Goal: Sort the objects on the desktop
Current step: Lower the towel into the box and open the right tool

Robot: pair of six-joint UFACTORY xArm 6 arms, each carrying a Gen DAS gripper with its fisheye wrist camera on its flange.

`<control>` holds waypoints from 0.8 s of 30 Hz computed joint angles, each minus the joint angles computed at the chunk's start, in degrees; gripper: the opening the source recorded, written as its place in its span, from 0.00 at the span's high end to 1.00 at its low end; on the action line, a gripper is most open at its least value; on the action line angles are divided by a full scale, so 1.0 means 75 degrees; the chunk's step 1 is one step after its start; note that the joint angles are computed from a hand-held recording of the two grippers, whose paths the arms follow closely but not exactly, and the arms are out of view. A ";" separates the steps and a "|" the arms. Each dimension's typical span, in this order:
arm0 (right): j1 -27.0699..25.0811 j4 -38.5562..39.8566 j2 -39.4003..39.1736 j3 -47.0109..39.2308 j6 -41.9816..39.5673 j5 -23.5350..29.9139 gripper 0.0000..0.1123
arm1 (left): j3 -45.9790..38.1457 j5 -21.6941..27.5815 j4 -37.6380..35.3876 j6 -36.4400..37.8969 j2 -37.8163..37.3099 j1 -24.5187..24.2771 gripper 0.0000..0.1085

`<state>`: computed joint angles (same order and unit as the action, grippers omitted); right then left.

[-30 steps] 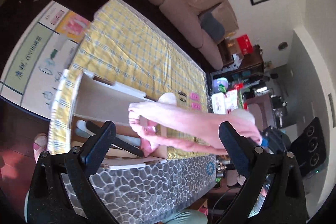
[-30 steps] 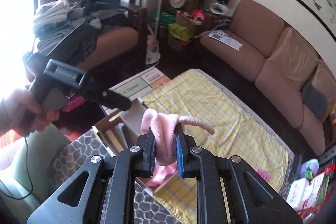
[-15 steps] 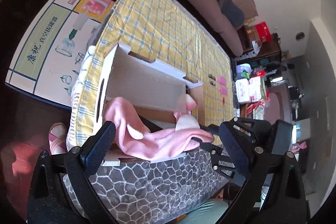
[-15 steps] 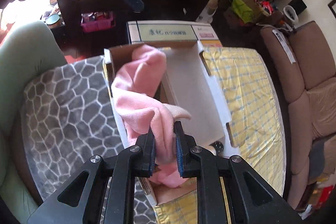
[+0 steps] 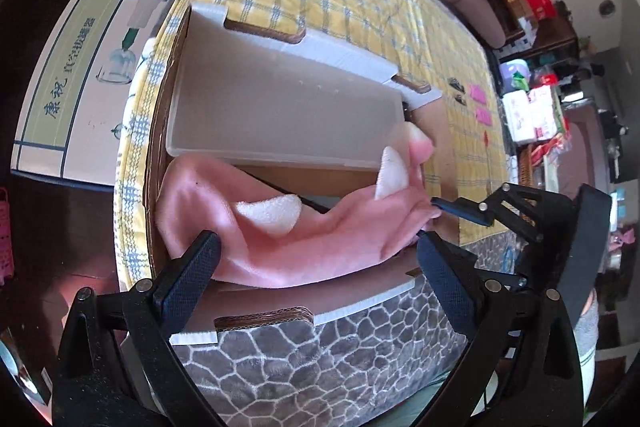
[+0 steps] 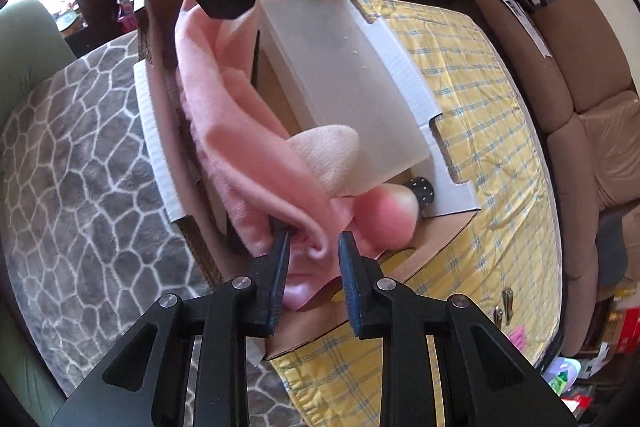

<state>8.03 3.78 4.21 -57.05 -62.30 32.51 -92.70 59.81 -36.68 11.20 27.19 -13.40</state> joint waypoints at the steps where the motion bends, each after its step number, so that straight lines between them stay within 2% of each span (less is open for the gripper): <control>1: -0.0011 0.0175 -0.0076 0.0052 -0.0057 0.0014 0.78 | 0.0092 -0.0064 -0.0077 0.0088 -0.0076 0.0002 0.09; 4: -0.0131 0.1312 -0.0277 -0.0067 -0.0295 0.0233 0.70 | 0.0356 -0.0317 -0.0024 0.0234 -0.0385 -0.0060 0.09; 6: -0.0250 0.2057 -0.0327 -0.0283 -0.0133 0.0567 0.57 | 0.0521 -0.0585 0.0448 0.0228 -0.0611 -0.0196 0.08; 7: -0.0303 0.2311 -0.0337 -0.0371 0.0107 0.0707 0.47 | 0.0634 -0.0759 0.0795 0.0163 -0.0748 -0.0292 0.05; 11: -0.0371 0.2575 -0.0257 -0.0581 0.1028 0.0959 0.43 | 0.1104 -0.1404 0.1821 -0.0054 -0.1190 -0.0606 0.05; 15: -0.0358 0.2587 -0.0520 -0.0214 0.1335 0.0706 0.39 | 0.1578 -0.1844 0.2100 -0.0095 -0.1561 -0.0803 0.05; 17: -0.0440 0.2720 -0.0606 -0.0121 0.1374 0.0718 0.31 | 0.1721 -0.2000 0.2280 -0.0210 -0.1687 -0.0884 0.05; 21: -0.0604 0.2910 -0.0936 0.0206 0.1499 0.0680 0.26 | 0.1994 -0.2345 0.2483 -0.0299 -0.1890 -0.1029 0.05; 24: -0.0749 0.3193 -0.1076 0.0333 0.1485 0.0645 0.15 | 0.2087 -0.2437 0.2405 -0.0141 -0.1973 -0.1137 0.05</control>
